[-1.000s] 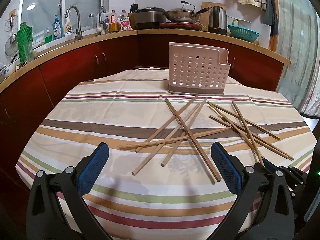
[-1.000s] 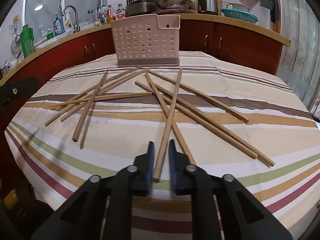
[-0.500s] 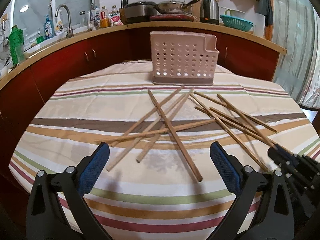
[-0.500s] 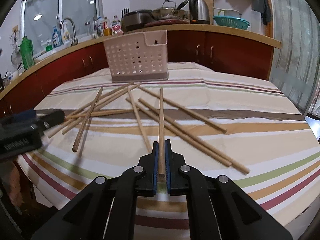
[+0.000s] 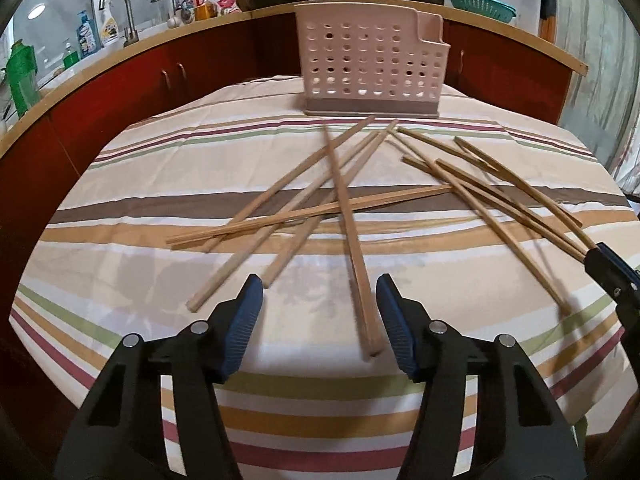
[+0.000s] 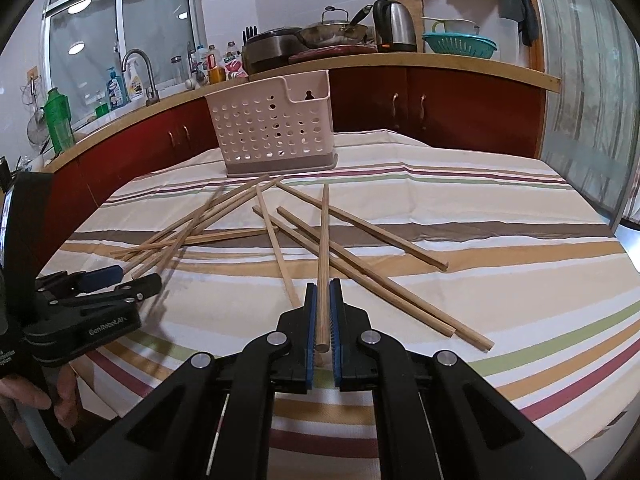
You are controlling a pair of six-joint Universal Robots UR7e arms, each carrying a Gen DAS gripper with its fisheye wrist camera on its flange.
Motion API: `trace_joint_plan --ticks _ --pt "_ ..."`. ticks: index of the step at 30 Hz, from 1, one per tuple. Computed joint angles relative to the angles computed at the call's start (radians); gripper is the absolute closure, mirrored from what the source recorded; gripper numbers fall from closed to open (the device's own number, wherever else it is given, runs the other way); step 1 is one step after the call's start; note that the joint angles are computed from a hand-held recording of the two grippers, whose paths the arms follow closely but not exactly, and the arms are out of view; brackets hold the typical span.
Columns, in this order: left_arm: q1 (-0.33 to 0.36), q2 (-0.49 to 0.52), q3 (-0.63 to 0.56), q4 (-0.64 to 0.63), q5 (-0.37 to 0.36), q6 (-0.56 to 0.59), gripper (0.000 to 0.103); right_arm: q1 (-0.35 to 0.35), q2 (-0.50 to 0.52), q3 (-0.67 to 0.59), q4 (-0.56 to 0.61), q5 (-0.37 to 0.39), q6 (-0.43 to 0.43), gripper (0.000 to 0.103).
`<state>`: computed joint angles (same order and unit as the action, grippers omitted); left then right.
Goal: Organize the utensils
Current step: 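Close the left tool on another chopstick while the right tool holds its chopstick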
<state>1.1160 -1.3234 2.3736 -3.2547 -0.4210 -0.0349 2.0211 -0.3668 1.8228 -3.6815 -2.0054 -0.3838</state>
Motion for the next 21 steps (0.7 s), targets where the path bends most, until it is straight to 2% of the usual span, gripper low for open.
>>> trace_joint_plan --ticks 6,7,9,11,14,16,19,21 --pt "0.013 -0.014 0.007 -0.022 -0.025 0.029 0.046 0.005 0.005 -0.004 0.002 -0.003 -0.005 0.096" --pt "0.015 -0.017 0.008 -0.020 -0.032 0.033 0.047 0.006 0.006 -0.006 0.003 -0.005 -0.005 0.096" --pt "0.026 -0.031 0.009 -0.004 -0.077 0.036 0.055 0.006 0.007 -0.006 0.003 -0.006 -0.005 0.096" --pt "0.033 -0.040 0.008 0.017 -0.096 0.027 0.056 0.007 0.007 -0.008 0.006 -0.007 -0.004 0.096" --pt "0.032 -0.034 0.009 0.005 -0.088 0.035 0.057 0.007 0.009 -0.009 0.005 -0.009 -0.007 0.096" --pt "0.031 -0.033 0.012 -0.017 -0.097 0.056 0.064 0.007 0.009 -0.008 0.002 -0.008 -0.010 0.096" --pt "0.024 -0.021 0.016 -0.062 -0.085 0.091 0.067 0.007 0.009 -0.007 0.001 -0.009 -0.010 0.096" --pt "0.028 -0.028 0.019 -0.072 -0.109 0.108 0.080 0.007 0.009 -0.007 0.002 -0.009 -0.010 0.096"
